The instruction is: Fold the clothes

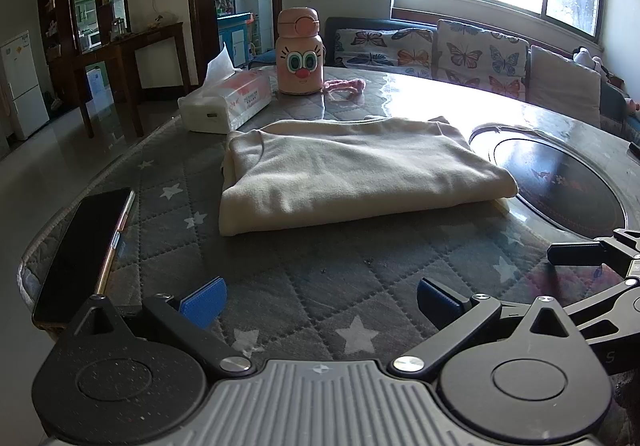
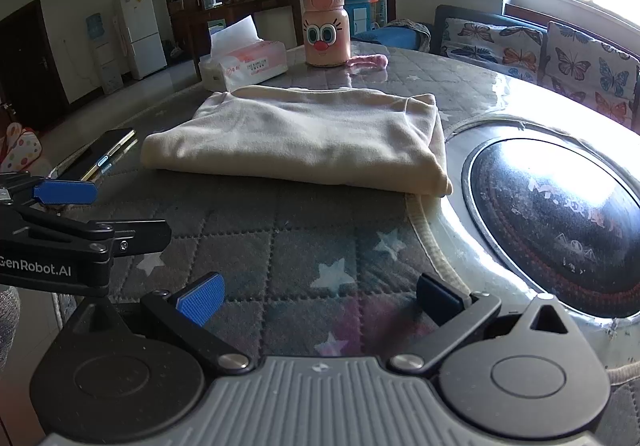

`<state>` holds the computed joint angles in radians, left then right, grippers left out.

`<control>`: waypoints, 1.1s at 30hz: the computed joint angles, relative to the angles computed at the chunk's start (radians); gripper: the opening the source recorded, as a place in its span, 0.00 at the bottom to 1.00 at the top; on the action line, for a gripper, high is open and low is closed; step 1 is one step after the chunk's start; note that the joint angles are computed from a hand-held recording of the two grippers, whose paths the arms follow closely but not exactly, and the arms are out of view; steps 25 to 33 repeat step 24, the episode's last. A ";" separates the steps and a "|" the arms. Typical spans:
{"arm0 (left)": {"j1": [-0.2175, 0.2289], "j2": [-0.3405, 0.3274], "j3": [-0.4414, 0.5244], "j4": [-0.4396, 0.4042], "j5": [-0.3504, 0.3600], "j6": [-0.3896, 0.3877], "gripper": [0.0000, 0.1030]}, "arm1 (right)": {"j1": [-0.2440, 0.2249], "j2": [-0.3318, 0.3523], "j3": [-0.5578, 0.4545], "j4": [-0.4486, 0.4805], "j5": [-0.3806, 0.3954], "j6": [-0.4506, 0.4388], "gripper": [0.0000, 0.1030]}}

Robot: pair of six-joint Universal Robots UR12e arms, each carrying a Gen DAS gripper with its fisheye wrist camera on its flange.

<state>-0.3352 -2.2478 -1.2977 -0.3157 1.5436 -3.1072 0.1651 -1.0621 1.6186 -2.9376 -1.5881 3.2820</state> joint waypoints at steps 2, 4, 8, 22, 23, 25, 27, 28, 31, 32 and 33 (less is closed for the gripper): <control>0.000 -0.001 0.000 0.000 -0.001 -0.001 1.00 | 0.000 0.000 0.000 0.000 -0.001 -0.001 1.00; 0.000 -0.001 0.000 0.000 0.000 -0.002 1.00 | 0.000 0.000 0.001 0.000 -0.001 -0.002 1.00; 0.000 -0.001 0.000 0.000 0.000 -0.004 1.00 | 0.001 0.000 0.000 0.000 -0.004 -0.002 1.00; -0.001 -0.003 0.000 0.012 0.002 -0.003 1.00 | 0.002 0.002 -0.001 0.000 -0.005 0.001 1.00; -0.001 -0.004 0.001 0.011 0.000 -0.003 1.00 | 0.002 0.002 -0.001 0.000 -0.004 0.001 1.00; 0.000 -0.004 0.003 0.010 -0.002 -0.002 1.00 | 0.001 0.002 -0.002 0.000 -0.003 0.001 1.00; 0.000 -0.004 0.003 0.010 -0.002 -0.002 1.00 | 0.001 0.002 -0.002 0.000 -0.003 0.001 1.00; 0.000 -0.004 0.003 0.010 -0.002 -0.002 1.00 | 0.001 0.002 -0.002 0.000 -0.003 0.001 1.00; 0.000 -0.004 0.003 0.010 -0.002 -0.002 1.00 | 0.001 0.002 -0.002 0.000 -0.003 0.001 1.00; 0.000 -0.004 0.003 0.010 -0.002 -0.002 1.00 | 0.001 0.002 -0.002 0.000 -0.003 0.001 1.00; 0.000 -0.004 0.003 0.010 -0.002 -0.002 1.00 | 0.001 0.002 -0.002 0.000 -0.003 0.001 1.00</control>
